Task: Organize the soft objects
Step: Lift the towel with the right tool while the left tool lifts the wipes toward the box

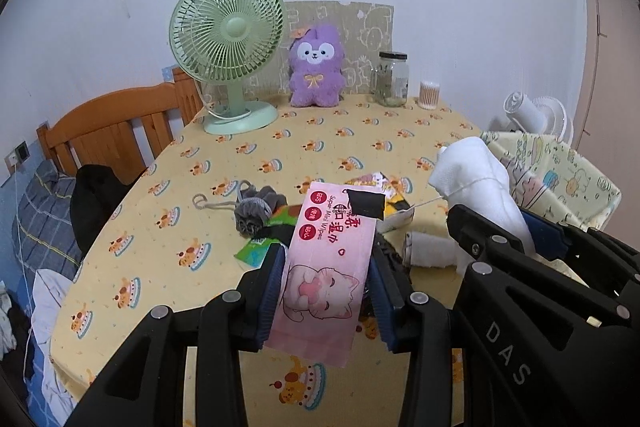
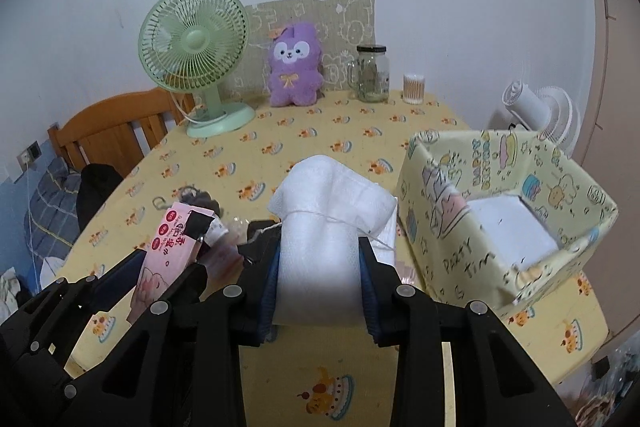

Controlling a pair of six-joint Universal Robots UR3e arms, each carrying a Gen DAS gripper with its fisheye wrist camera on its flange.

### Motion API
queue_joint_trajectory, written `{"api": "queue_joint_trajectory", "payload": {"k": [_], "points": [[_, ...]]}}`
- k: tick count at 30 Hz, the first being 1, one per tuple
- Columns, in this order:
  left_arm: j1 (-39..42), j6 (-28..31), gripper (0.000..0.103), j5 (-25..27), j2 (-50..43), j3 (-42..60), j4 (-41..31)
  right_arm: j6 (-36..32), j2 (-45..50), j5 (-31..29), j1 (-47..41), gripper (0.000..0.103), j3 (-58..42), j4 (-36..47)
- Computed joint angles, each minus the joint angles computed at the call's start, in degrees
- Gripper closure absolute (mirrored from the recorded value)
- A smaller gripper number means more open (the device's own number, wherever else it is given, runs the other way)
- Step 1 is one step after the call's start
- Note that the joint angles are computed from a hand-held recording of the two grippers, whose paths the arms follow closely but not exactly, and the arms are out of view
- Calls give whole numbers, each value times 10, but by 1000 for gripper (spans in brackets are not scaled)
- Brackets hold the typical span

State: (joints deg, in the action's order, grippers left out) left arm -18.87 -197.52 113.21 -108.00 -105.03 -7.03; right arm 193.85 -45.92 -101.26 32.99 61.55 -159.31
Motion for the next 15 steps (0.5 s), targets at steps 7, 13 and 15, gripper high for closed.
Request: {"api": "queue_joint_trajectory", "payload": {"k": [7,13,15], "points": [[-6,0,61,10,10,24,-18,-7,-19,0,-2,64,-4,4],[-9,1,61,14,12,49,-32,-15,-37,6,-8,64,-2,3],[-12,0,61,15,12,57,-37,-20,-43,12,-12,64,0,1]]}}
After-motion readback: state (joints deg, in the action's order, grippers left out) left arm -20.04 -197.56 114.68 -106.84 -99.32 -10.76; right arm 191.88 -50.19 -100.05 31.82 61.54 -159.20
